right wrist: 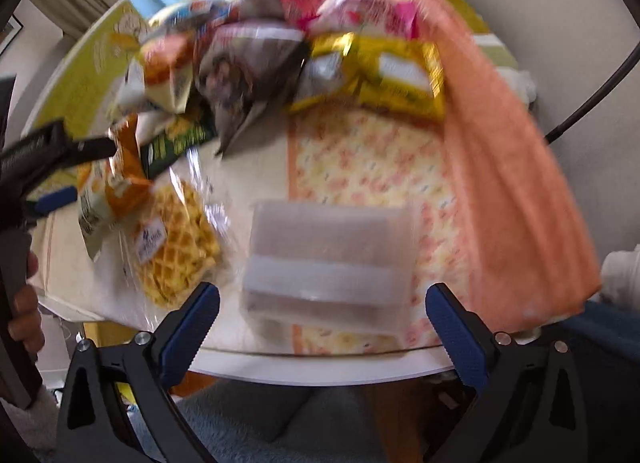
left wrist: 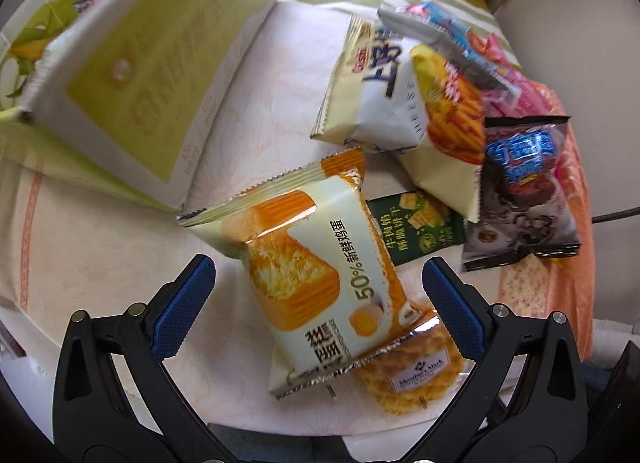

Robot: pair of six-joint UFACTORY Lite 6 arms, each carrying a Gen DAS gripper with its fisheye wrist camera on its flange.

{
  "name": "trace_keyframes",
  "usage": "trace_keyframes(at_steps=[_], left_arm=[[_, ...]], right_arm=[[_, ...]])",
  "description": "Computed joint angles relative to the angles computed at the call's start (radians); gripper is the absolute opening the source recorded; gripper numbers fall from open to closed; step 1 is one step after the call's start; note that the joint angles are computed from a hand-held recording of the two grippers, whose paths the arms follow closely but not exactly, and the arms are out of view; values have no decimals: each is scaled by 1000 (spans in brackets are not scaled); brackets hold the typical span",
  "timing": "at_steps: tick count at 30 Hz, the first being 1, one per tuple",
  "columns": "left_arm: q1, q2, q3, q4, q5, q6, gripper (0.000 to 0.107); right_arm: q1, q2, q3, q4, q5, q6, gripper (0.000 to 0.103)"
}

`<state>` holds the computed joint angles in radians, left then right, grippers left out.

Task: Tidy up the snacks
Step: 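Grasp the orange-and-white cake packet with the left tool while the right tool grasps the white wrapped pastry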

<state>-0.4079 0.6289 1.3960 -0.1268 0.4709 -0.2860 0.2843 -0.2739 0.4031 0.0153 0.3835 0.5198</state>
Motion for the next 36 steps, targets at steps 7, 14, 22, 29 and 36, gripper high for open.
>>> trace_keyframes(at_steps=[7, 14, 22, 29, 36], left_arm=[[0, 85, 81, 29, 35, -16, 102], [42, 130, 116, -59, 50, 89, 86], [69, 93, 58, -147, 13, 223, 65], [77, 10, -34, -209, -6, 319, 65], [61, -77, -123, -177, -30, 276, 65]], right_arm=[[57, 128, 56, -151, -15, 165, 103], [61, 160, 61, -200, -10, 207, 103], [45, 156, 15, -167, -59, 186, 103], [13, 259, 70, -187, -107, 167, 102], [68, 257, 81, -285, -115, 294, 81]])
